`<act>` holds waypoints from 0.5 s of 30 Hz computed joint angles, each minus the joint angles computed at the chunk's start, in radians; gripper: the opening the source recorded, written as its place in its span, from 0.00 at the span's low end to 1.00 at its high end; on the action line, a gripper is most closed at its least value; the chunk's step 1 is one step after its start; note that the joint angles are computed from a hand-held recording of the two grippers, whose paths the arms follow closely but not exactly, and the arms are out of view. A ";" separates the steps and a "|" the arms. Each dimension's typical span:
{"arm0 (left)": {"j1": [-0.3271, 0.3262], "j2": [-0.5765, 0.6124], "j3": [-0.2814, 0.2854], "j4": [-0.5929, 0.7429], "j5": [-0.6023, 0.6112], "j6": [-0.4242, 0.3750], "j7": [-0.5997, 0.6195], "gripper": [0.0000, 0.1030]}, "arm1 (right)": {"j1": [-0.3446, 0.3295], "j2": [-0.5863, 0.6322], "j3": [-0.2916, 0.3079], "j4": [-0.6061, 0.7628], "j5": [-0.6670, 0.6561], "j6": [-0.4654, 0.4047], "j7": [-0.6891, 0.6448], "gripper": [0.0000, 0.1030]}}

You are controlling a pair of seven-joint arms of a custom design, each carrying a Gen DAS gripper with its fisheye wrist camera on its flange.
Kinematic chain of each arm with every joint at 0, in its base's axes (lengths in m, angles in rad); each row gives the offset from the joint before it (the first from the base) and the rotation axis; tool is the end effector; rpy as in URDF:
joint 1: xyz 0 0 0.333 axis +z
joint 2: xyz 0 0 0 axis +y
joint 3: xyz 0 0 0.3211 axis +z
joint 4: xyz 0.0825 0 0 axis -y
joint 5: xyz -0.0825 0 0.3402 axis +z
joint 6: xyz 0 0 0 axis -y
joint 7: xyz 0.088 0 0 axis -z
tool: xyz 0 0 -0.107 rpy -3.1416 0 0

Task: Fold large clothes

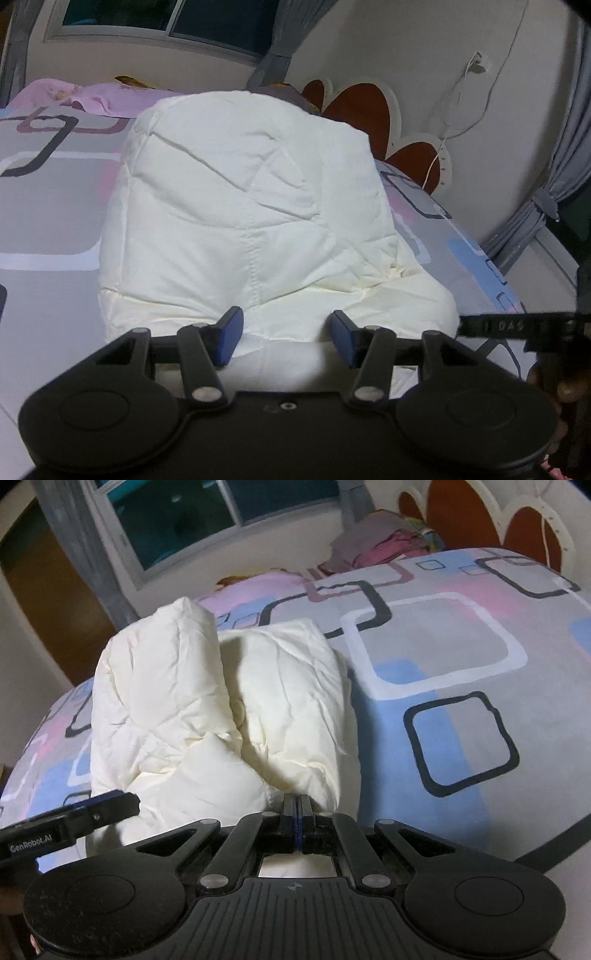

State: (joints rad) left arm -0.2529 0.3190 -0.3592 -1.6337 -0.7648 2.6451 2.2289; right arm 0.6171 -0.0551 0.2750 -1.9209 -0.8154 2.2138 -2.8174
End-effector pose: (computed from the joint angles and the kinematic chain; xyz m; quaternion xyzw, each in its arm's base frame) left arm 0.5653 -0.3332 0.5381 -0.3945 0.8006 -0.4510 0.0004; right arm 0.3530 0.4050 0.5767 -0.4260 0.8150 -0.2062 0.3344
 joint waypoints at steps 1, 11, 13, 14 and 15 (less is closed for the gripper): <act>0.001 -0.012 0.003 -0.002 0.006 -0.008 -0.005 0.49 | 0.005 -0.007 0.010 0.013 -0.027 -0.040 0.014 0.00; -0.001 0.042 0.030 0.119 0.007 0.115 0.006 0.55 | 0.030 0.084 -0.008 0.192 -0.282 -0.091 -0.121 0.79; -0.011 0.092 0.039 0.188 0.064 0.123 -0.049 0.55 | 0.018 0.110 -0.038 0.217 -0.281 -0.032 -0.146 0.71; -0.012 0.125 0.039 0.235 0.089 0.117 -0.072 0.55 | 0.008 0.126 -0.054 0.237 -0.259 0.000 -0.175 0.68; -0.018 0.149 0.042 0.273 0.116 0.112 -0.104 0.53 | -0.002 0.140 -0.069 0.251 -0.239 0.035 -0.195 0.68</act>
